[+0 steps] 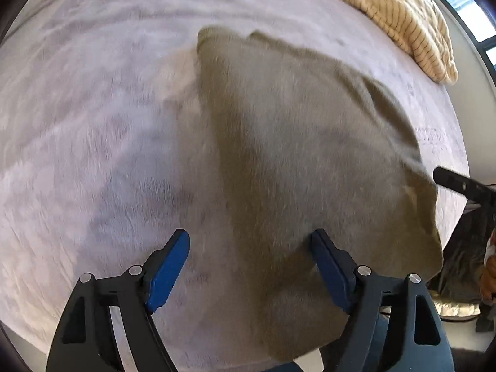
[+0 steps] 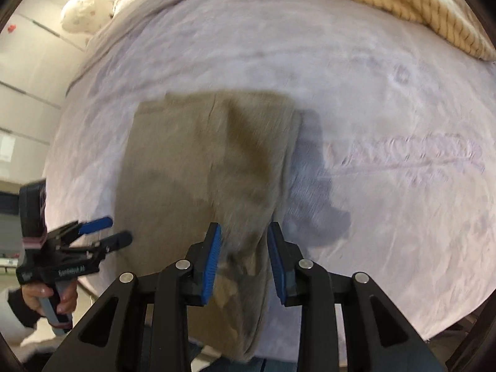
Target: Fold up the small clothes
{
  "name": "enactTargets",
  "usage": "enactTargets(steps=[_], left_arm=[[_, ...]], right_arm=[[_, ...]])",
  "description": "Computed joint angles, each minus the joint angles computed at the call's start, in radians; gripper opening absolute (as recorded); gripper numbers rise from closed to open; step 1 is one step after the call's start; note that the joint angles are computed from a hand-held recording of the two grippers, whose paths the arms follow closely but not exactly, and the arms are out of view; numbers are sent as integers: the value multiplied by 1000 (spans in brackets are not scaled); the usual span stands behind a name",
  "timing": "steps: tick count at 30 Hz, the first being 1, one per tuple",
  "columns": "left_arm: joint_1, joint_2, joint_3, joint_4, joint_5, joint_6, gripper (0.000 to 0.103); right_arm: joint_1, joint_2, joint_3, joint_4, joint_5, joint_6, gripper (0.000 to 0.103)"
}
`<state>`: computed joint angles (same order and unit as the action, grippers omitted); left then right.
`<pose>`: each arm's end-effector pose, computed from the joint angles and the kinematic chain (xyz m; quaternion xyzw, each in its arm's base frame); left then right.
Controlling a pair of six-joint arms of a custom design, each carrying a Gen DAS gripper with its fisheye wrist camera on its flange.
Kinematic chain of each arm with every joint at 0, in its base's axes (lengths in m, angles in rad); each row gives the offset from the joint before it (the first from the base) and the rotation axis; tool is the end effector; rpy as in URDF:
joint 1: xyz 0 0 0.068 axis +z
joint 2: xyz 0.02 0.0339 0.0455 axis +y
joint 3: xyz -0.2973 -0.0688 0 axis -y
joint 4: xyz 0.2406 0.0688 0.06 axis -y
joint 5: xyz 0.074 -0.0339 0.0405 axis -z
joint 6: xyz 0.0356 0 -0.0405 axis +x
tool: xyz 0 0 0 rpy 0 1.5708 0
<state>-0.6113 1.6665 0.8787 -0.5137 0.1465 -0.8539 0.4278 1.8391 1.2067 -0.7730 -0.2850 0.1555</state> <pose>0.2343 -0.1705 0.1759 -0.1098 0.9822 -0.1435 0.0510 0.3108 0.1527 0.1997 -0.1455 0.9758 0.1591 0.0376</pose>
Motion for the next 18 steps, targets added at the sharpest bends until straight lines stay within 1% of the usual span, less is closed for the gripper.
enactTargets(steps=[2,4,7,12,18], left_arm=[[-12,-2,-8,-7,19,-17,81],[-34,10,4,-35,8,-10,81],[-55,12,15,-51,-6,-26,81],[-62,9,18,-61,-6,-48,81],[-77,10,30,-74,-22,-55,81]], right_arm=[[11,-6,-21,-17,-4,0,34],[18,-16,-40,-31,-2,-1,34],[30,-24,-85,-46,31,-3,34],[-8,-27,-149,-29,5,37,34],[-3,-76,-178,-47,70,22,34]])
